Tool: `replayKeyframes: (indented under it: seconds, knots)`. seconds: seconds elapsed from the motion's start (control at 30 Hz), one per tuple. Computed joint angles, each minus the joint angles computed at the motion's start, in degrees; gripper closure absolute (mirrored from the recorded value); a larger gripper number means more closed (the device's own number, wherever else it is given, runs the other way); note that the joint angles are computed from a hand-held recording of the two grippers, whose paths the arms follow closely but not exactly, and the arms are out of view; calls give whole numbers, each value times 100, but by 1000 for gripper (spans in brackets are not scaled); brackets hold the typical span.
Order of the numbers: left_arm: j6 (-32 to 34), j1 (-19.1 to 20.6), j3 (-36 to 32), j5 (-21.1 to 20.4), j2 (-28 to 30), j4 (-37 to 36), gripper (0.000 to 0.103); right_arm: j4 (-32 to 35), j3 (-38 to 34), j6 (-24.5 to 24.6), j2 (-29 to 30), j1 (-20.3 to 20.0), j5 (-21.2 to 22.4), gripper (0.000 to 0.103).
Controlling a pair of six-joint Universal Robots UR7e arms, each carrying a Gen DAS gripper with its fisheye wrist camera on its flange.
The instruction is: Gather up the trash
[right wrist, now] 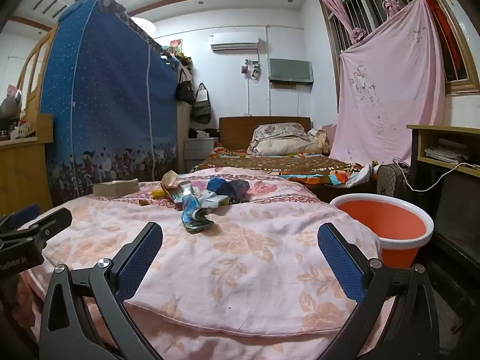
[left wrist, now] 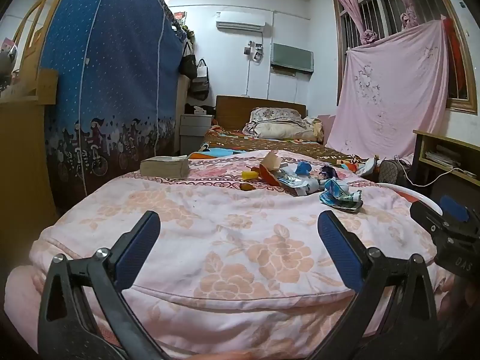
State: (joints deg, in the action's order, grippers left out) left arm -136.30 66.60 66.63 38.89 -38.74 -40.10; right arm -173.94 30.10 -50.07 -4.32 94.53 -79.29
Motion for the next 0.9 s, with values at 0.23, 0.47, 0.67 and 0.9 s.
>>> replayKeyframes:
  seconds: [0.23, 0.47, 0.67, 0.9]
  knots:
    - [82, -5, 53, 32, -13, -77, 11, 20, 7, -2, -5, 4, -24, 0]
    - [-3, 1, 62, 11, -46, -30, 11, 16, 4, 3, -3, 2, -14, 0]
    - [15, 4, 10, 4, -5, -27, 11, 4, 21, 3, -8, 6, -17, 0]
    - [16, 21, 38, 33, -6, -52, 11, -2, 26, 0, -9, 7, -18, 0]
